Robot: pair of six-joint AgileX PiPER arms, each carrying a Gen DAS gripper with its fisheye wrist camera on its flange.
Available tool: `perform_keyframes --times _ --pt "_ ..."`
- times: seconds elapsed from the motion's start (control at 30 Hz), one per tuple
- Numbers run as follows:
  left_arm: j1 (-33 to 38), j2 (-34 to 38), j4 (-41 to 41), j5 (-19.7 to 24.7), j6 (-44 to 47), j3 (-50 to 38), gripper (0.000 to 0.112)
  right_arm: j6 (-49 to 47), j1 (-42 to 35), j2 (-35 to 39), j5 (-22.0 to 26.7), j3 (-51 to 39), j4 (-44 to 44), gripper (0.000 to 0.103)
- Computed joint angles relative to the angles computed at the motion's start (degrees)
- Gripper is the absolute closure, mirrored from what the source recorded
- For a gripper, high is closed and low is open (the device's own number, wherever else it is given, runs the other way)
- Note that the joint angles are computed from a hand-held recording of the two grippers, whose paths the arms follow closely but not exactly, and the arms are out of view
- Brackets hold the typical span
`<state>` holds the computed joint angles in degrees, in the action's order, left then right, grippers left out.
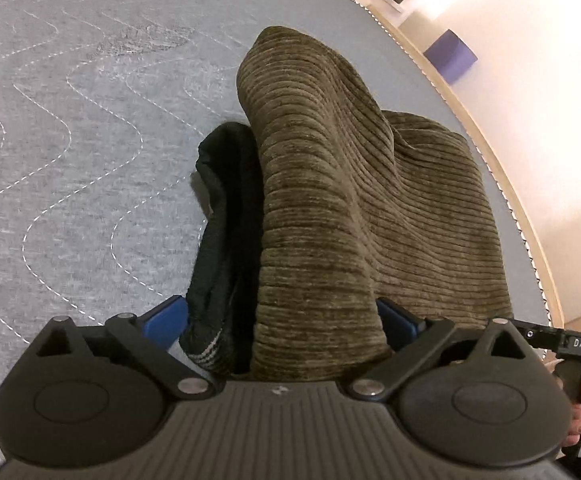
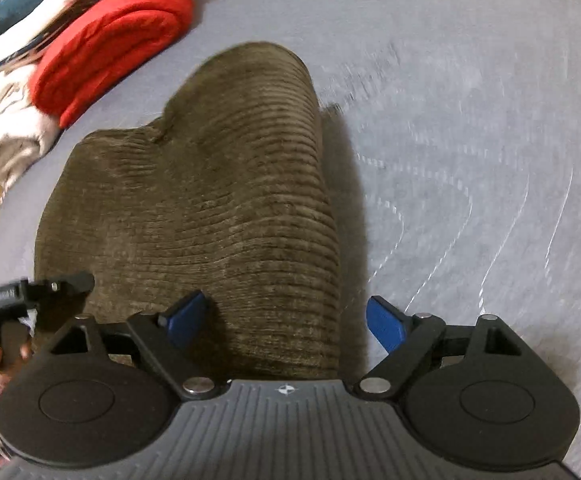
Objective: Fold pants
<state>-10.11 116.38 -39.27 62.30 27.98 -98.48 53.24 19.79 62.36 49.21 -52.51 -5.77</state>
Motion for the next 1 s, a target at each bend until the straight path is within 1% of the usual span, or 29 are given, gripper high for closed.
perform_keyframes --times 0.03,0.1,0.17,0.2,0.23,0.27,0.33,0.4,0.43,0.47,0.5,0.57,0.6,0.63,0.67,0.7,0.73,0.77,0.8,0.83,0.87,0.93,0.97,1.0 --pt "-0.43 0.38 0.57 0.21 -0.90 -0.93 0.014 0.61 0.10 0.00 -0.39 0.06 -0.02 0.016" --pt "-0.99 -0.16 1.75 0.21 -1.80 -1.13 0.019 -2.01 -1.83 -0.11 -2.67 1.33 3.14 0.016" --pt "-2.18 -1.29 3.08 -0.90 -2.61 -0.89 0.031 -4.07 -2.21 0.57 -3.90 1.95 4.86 0.016" --pt "-2.74 -2.34 3.88 -1.79 -2.15 -0.27 0.035 -5.77 -3.05 0.94 -5.14 2.21 6.75 0.024" --pt "-3.43 -3.60 4.68 -2.57 -1.36 0.28 0.045 -7.05 -3.42 1.34 -6.47 2.26 8.26 0.030" --pt "-4.38 -4.78 6.18 -3.28 -1.47 0.48 0.052 -6.54 -2.99 1.66 -5.64 1.29 7.48 0.034" --pt "-5.74 -6.73 7.89 -4.57 -3.10 1.17 0.059 -8.15 -3.99 1.48 -4.93 0.14 8.40 0.059" --pt "-6.42 -7.57 7.24 -4.25 -6.20 1.00 0.062 -10.51 -7.40 -0.32 -5.99 -0.50 11.79 0.068" --pt "-7.08 -8.15 6.72 -4.09 -7.59 0.86 0.064 -11.21 -9.09 -2.05 -6.27 -0.53 12.65 0.070" --pt "-7.88 -8.84 6.18 -4.13 -8.68 1.01 0.065 -10.57 -9.80 -3.38 -6.19 -1.12 11.64 0.071" --pt "-8.76 -9.39 5.75 -3.71 -9.94 0.89 0.065 -8.74 -9.94 -4.75 -4.96 -2.35 9.07 0.072" --pt "-10.83 -10.46 5.17 -2.87 -11.41 1.22 0.066 -6.58 -10.35 -6.35 -0.21 -4.43 5.66 0.072" --pt "-12.29 -10.69 6.62 -2.48 -12.13 1.36 0.065 -4.52 -9.80 -7.05 2.67 -5.21 2.89 0.072" --pt "-13.90 -10.51 9.27 -2.08 -13.77 1.19 0.057 -4.34 -10.12 -7.85 5.61 -5.60 1.84 0.071" --pt "-15.76 -10.07 13.75 -1.47 -16.75 0.75 0.047 -5.87 -11.37 -8.63 7.16 -5.15 3.08 0.071" --pt "-17.84 -9.21 19.40 0.24 -20.29 -0.49 0.043 -9.49 -13.89 -9.29 8.43 -4.22 6.14 0.069" --pt "-19.32 -8.71 23.28 1.75 -22.68 -1.57 0.036 -11.67 -14.36 -8.87 10.58 -3.81 6.90 0.064" --pt "-20.11 -9.33 24.87 1.68 -24.83 -1.93 0.036 -11.87 -12.81 -7.98 13.25 -3.94 5.37 0.063" --pt "-20.83 -10.42 26.32 0.99 -26.63 -2.21 0.036 -10.22 -9.86 -7.10 16.49 -4.32 1.55 0.061" --pt "-21.84 -11.85 28.94 -0.48 -28.29 -2.01 0.036 -8.22 -7.54 -8.25 17.44 -3.79 -1.88 0.052" --pt "-23.50 -13.45 33.40 -2.17 -30.95 -1.72 0.034 -7.23 -6.54 -9.50 17.44 -3.62 -3.68 0.051" --pt "-26.93 -16.36 42.58 -5.28 -35.56 -0.61 0.035 -3.71 -1.78 -13.01 17.05 -3.60 -10.21 0.052" --pt "-27.96 -17.81 44.14 -7.52 -35.15 0.52 0.036 -1.63 1.91 -15.08 16.13 -3.25 -13.91 0.052" --pt "-28.61 -19.41 43.41 -10.42 -32.45 2.32 0.037 -1.23 4.28 -16.96 14.89 -2.65 -15.67 0.052"
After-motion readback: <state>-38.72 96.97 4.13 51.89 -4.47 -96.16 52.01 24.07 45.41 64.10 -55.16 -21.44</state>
